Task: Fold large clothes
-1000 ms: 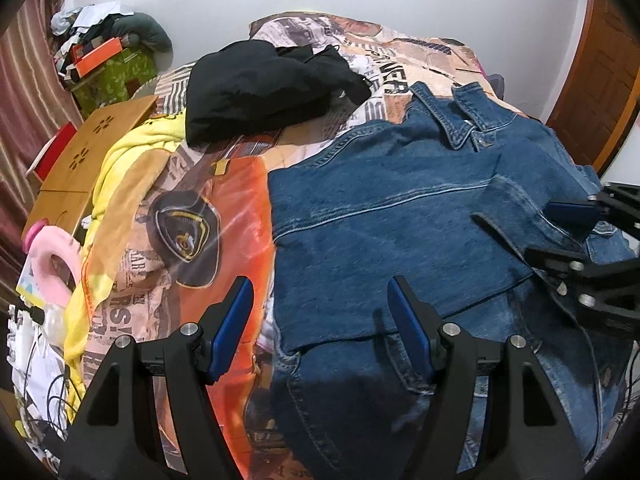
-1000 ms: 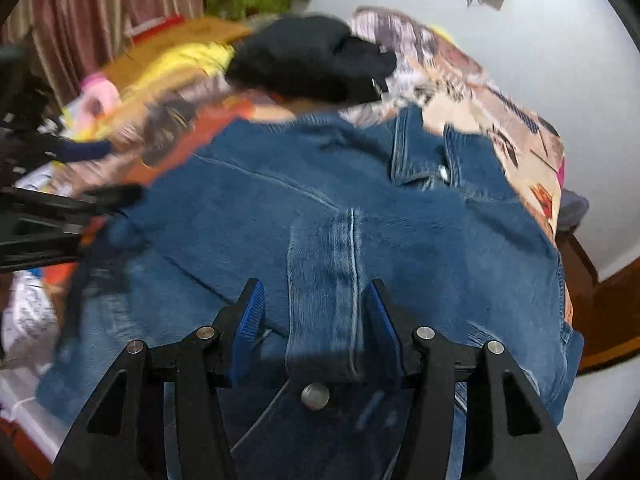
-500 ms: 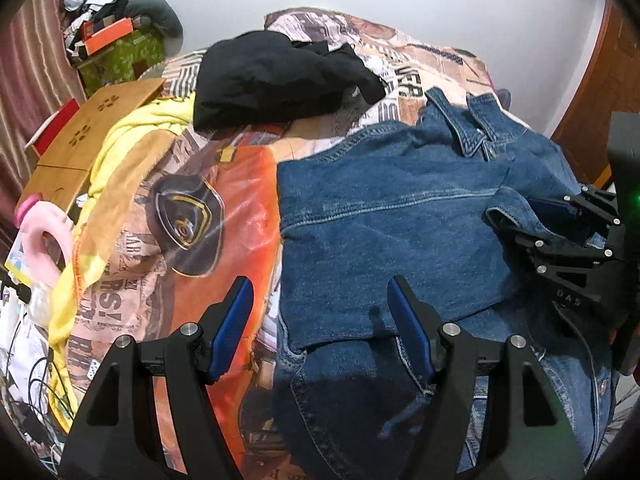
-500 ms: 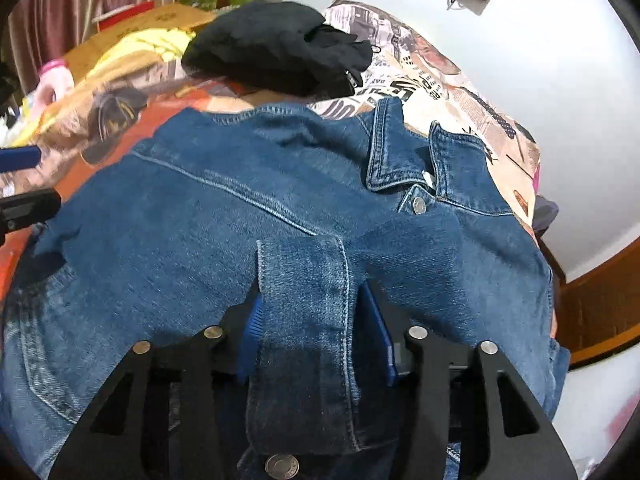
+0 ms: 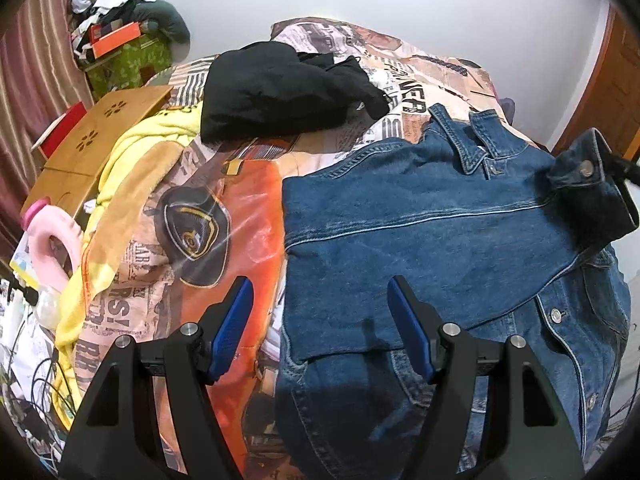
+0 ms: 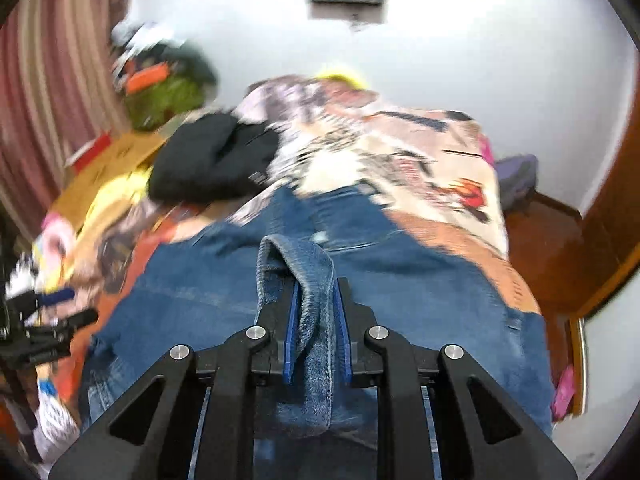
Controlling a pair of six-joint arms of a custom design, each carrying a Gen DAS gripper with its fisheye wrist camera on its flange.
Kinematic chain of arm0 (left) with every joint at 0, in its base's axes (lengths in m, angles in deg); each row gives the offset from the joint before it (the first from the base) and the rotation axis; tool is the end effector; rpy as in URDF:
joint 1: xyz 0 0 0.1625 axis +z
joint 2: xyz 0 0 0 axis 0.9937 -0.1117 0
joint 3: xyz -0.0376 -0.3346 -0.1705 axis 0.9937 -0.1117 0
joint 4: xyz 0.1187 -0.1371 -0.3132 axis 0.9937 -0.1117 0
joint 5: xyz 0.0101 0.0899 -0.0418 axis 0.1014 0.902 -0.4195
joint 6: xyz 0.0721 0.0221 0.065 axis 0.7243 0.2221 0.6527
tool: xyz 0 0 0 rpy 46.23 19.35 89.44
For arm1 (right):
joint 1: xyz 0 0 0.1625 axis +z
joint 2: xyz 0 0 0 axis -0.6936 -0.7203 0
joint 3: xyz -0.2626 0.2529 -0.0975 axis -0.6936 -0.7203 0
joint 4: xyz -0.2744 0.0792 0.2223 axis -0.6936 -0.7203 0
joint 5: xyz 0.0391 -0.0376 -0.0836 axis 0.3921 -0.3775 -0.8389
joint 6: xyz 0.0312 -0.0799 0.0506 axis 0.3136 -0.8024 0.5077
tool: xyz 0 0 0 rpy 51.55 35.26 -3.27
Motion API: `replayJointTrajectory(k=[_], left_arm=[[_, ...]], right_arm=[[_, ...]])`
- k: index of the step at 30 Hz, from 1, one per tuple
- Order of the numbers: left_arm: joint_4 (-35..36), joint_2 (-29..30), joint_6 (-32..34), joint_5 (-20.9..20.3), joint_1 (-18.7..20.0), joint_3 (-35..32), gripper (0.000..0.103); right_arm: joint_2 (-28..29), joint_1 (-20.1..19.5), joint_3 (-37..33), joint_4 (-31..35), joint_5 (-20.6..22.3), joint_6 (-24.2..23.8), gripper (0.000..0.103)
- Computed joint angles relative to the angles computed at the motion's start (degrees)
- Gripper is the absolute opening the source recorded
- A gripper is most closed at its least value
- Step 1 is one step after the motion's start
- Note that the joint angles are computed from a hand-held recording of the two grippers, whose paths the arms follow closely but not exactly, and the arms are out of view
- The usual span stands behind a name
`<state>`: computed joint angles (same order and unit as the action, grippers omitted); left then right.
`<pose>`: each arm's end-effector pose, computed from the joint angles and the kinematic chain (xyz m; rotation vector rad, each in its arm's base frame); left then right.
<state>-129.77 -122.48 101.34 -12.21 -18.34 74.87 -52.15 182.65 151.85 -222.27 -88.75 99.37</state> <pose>0.0006 -0.4423 0.3770 0.8209 2.4260 -0.5371 0.4605 -0.3494 0.0655 0.0897 -2.1142 1.0214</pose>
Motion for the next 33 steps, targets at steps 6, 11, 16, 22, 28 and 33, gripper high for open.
replayJointTrajectory(k=[6, 11, 16, 22, 28, 33], left_arm=[[-0.04, -0.16, -0.11, 0.59, -1.89, 1.34, 0.068], [0.35, 0.04, -0.58, 0.89, -2.98, 2.18, 0.068], [0.52, -0.04, -0.98, 0.94, -3.99, 2.94, 0.068], [1.08, -0.22, -1.00, 1.15, -4.65, 3.63, 0.068], [1.63, 0.02, -1.91, 1.21, -4.19, 3.72, 0.068], [1.97, -0.08, -2.21, 1.50, -4.00, 3.80, 0.068]], right_arm=[[-8.87, 1.12, 8.67, 8.19, -3.79, 18.16, 0.013], [-12.80, 1.51, 13.36, 7.63, -0.63, 24.05, 0.028], [-13.66, 0.40, 19.54, -6.46, 4.92, 21.63, 0.062], [-12.86, -4.16, 25.48, -20.38, 15.29, 20.62, 0.062], [-11.11, -5.20, 24.93, -22.15, 14.57, 18.39, 0.061], [-10.45, -5.37, 23.09, -20.18, 12.89, 14.60, 0.034]])
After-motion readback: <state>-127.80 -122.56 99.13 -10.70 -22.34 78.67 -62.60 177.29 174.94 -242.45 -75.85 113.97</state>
